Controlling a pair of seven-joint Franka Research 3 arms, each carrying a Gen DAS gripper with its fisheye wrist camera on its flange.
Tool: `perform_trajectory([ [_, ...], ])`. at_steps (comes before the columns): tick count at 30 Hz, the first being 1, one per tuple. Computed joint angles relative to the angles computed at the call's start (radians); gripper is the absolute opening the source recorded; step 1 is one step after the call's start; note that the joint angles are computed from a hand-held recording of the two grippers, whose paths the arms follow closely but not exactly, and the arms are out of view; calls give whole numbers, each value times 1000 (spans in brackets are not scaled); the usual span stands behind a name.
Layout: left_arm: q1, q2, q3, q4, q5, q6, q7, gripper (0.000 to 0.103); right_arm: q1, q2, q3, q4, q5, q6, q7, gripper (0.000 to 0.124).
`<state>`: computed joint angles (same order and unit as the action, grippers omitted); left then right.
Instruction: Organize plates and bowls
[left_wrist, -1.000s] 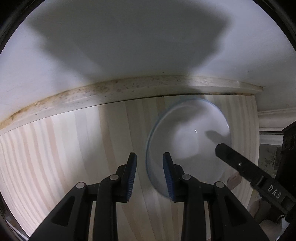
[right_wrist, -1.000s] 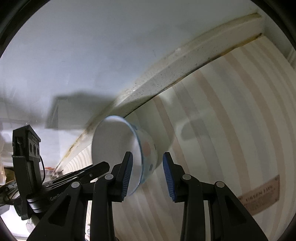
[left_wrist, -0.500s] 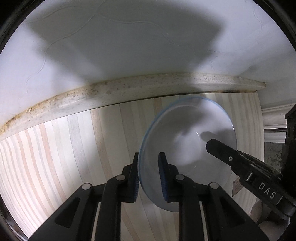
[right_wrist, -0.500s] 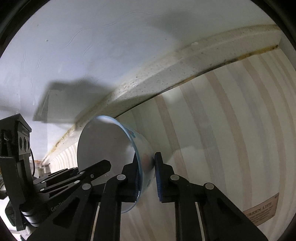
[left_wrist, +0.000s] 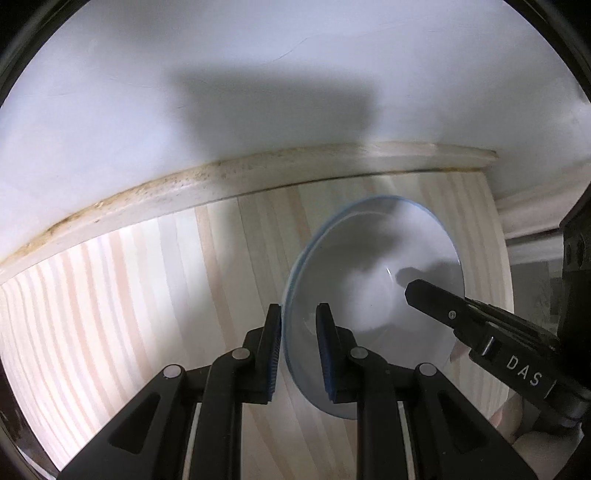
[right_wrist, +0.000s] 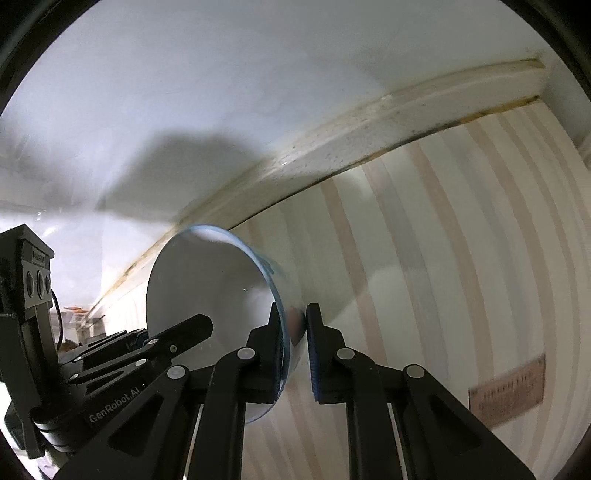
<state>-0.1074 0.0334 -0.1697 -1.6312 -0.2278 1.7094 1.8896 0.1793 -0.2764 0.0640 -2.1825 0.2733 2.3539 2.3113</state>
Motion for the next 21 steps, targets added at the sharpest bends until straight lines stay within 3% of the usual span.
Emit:
perform_trajectory([
  [9, 21, -208, 62, -107, -51, -90, 102, 17, 26, -196, 80, -58, -58, -91, 137, 13],
  [21, 23, -471, 174, -287, -48, -212, 229, 17, 116, -412, 213, -113, -51, -208, 356, 13],
])
